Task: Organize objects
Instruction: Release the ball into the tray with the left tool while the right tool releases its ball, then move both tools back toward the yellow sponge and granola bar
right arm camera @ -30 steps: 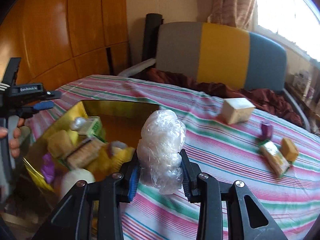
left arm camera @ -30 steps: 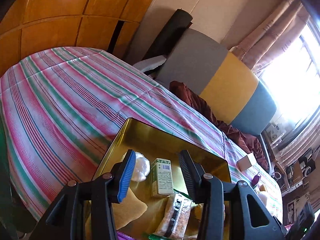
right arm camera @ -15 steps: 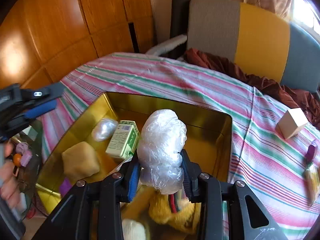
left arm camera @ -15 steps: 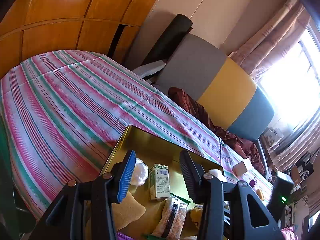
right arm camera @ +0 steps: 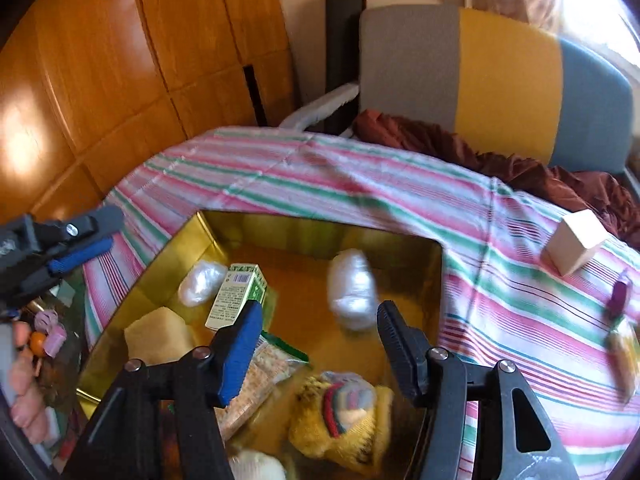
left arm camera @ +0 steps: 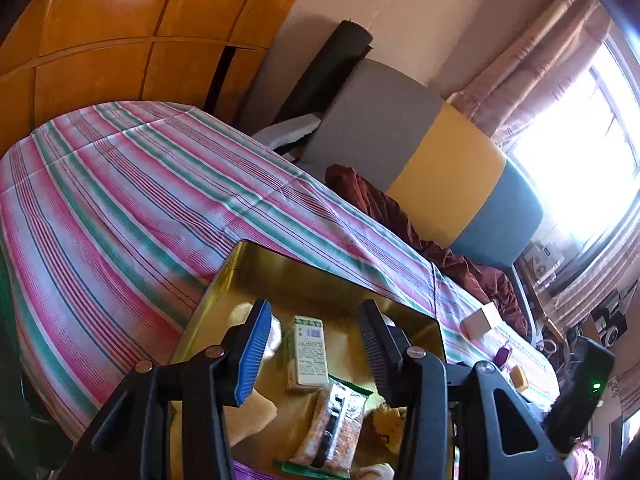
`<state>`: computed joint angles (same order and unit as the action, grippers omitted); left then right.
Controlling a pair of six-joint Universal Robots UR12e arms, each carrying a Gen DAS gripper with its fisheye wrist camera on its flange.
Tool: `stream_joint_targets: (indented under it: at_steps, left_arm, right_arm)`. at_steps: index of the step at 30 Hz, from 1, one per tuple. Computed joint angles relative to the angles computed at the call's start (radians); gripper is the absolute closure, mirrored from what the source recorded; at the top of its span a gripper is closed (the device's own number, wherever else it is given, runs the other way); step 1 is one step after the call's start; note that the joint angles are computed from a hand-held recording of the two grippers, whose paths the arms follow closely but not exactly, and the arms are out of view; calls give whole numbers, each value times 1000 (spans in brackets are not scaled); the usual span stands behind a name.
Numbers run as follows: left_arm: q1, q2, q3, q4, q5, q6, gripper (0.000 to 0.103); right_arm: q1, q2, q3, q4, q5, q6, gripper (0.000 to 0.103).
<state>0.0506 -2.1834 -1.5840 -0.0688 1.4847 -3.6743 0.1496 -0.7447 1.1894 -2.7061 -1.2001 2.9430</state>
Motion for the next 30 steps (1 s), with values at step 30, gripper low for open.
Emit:
stream_joint_targets:
  at_steps: [30]
  left_arm:
    - [-174,-20,37,-190,-197,414,46]
  right_arm:
    - [-210,-87,241,-74,-142,173,38]
